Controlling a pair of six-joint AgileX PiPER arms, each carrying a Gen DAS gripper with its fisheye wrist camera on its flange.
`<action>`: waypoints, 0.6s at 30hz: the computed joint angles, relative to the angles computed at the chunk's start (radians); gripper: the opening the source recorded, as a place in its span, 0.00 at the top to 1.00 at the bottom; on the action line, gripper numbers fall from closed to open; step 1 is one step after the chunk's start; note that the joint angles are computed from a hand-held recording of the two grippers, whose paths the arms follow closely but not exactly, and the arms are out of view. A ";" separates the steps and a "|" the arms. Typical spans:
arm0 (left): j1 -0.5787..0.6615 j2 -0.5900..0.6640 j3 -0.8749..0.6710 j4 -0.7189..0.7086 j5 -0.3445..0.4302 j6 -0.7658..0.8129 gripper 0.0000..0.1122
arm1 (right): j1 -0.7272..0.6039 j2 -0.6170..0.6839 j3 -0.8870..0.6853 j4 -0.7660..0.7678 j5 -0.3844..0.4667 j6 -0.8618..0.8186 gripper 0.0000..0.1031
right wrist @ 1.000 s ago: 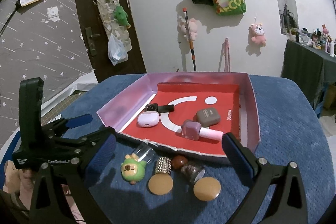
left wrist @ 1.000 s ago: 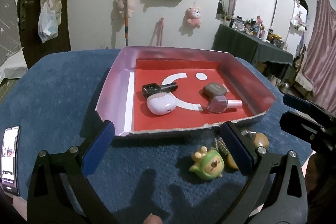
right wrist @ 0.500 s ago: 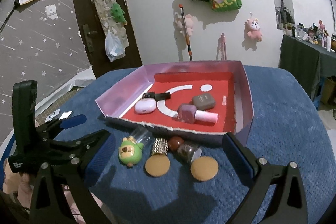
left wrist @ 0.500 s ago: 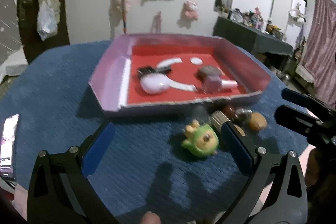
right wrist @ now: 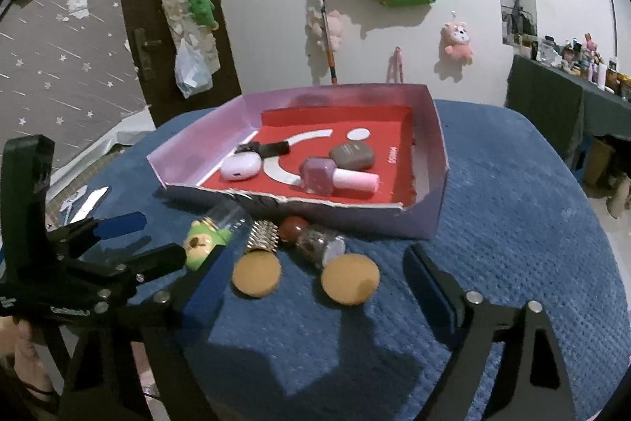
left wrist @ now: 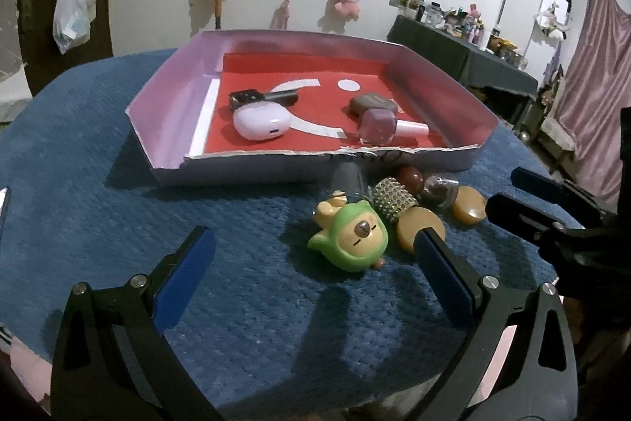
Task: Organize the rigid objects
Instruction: 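Withdraw both grippers toward the green frog toy and remaining items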
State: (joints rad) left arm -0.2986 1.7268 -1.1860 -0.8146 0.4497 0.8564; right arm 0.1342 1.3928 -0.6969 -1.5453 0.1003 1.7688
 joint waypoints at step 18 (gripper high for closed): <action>-0.035 0.078 -0.065 0.048 0.026 -0.049 0.42 | -0.033 0.120 -0.065 0.664 0.040 -0.674 0.51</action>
